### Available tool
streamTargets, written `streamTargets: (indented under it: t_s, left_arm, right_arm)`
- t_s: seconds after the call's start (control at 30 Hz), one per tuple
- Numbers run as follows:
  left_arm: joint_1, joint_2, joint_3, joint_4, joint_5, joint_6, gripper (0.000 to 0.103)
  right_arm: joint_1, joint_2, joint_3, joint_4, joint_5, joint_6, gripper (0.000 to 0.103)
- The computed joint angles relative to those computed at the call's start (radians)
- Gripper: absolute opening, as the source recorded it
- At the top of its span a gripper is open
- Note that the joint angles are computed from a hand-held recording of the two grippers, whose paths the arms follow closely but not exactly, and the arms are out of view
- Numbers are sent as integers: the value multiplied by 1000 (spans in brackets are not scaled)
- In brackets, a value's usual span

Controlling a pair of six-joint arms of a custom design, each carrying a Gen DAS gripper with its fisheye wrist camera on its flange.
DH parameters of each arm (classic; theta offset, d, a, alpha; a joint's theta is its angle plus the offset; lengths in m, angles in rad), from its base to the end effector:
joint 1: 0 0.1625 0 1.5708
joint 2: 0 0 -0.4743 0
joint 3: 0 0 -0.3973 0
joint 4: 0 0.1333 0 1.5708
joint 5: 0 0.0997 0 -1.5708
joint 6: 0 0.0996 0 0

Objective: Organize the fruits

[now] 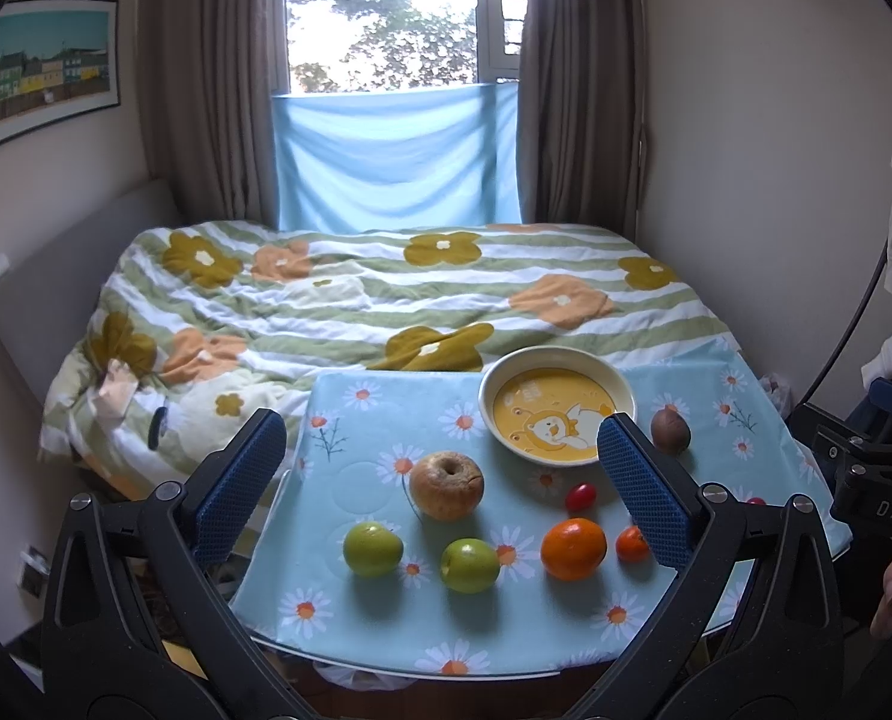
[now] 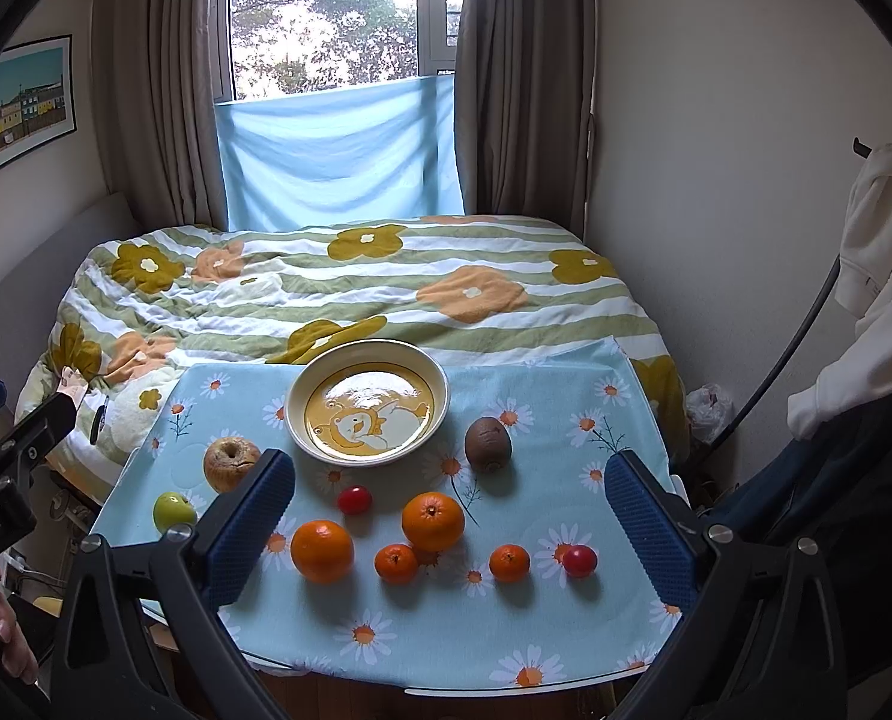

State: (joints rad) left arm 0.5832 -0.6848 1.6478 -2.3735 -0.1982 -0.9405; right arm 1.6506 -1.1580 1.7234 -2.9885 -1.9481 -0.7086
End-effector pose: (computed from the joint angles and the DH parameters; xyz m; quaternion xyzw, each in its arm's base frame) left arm -0.4484 -0.5725 0.1011 0.0689 0.7697 -0.4836 0.4110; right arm 0.1490 -0.6513 0.3982 0.2719 -0.8556 0.3333 0.2880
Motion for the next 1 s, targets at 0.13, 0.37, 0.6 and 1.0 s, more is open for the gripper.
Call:
streamTargets:
  t_s: [0.13,0.37,0.6,1.0]
  left_arm:
    - [-1,-1,1,3,2,-5,103]
    - [-8,-27,16,126,3,-119,103]
    - [-1,-75,80,186,-64,-175,103]
    - [63,-76,215,-99,-166,73,103]
  right_arm:
    - [-1,-1,-1,4,1,0,103]
    - [8,5,13,-7,-5,7,103]
    - [8,4,57,-21,-8,-7,103]
    - [-39,34,124,-29,-4,-35,103]
